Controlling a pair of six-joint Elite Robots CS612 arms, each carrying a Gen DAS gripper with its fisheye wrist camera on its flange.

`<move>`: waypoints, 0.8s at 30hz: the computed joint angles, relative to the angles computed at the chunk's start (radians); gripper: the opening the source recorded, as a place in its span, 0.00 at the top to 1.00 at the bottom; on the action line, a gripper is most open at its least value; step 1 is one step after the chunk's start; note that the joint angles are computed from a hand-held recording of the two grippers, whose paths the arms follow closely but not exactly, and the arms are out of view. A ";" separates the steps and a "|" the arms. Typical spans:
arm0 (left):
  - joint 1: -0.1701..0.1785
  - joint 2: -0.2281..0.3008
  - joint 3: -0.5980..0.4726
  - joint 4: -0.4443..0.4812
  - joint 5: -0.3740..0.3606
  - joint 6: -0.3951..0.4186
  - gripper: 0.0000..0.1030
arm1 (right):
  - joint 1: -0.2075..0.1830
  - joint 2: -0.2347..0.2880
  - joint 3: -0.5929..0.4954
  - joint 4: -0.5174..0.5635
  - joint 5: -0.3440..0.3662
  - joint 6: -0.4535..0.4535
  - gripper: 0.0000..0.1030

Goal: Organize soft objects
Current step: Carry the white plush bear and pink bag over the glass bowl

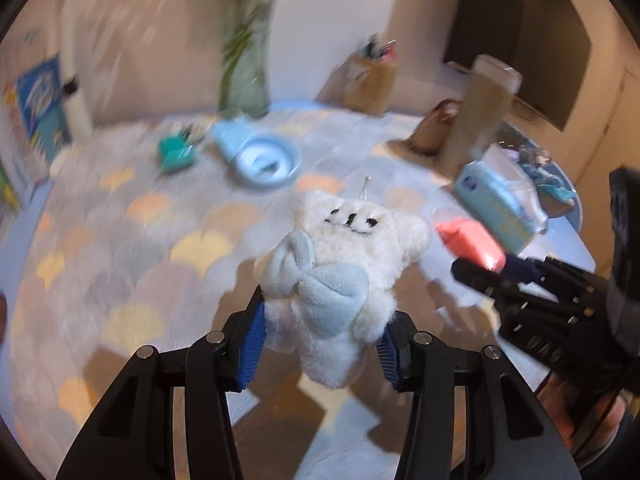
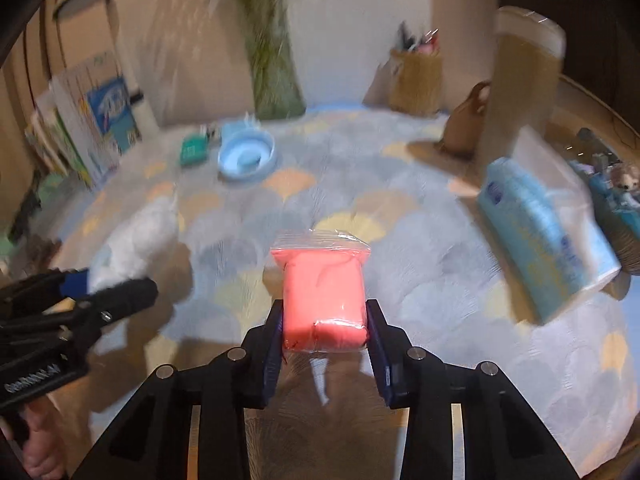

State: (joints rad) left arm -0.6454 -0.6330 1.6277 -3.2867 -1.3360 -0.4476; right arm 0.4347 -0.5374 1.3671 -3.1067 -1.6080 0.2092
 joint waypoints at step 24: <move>-0.109 0.295 -0.800 0.441 -0.137 0.296 0.56 | -0.277 -0.143 0.126 -0.111 -0.094 0.111 0.64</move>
State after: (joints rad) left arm -0.7542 -0.3376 0.8279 -2.8456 -1.4727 -0.1520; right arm 0.1582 -0.6800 1.4930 -3.2174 -1.7022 0.3202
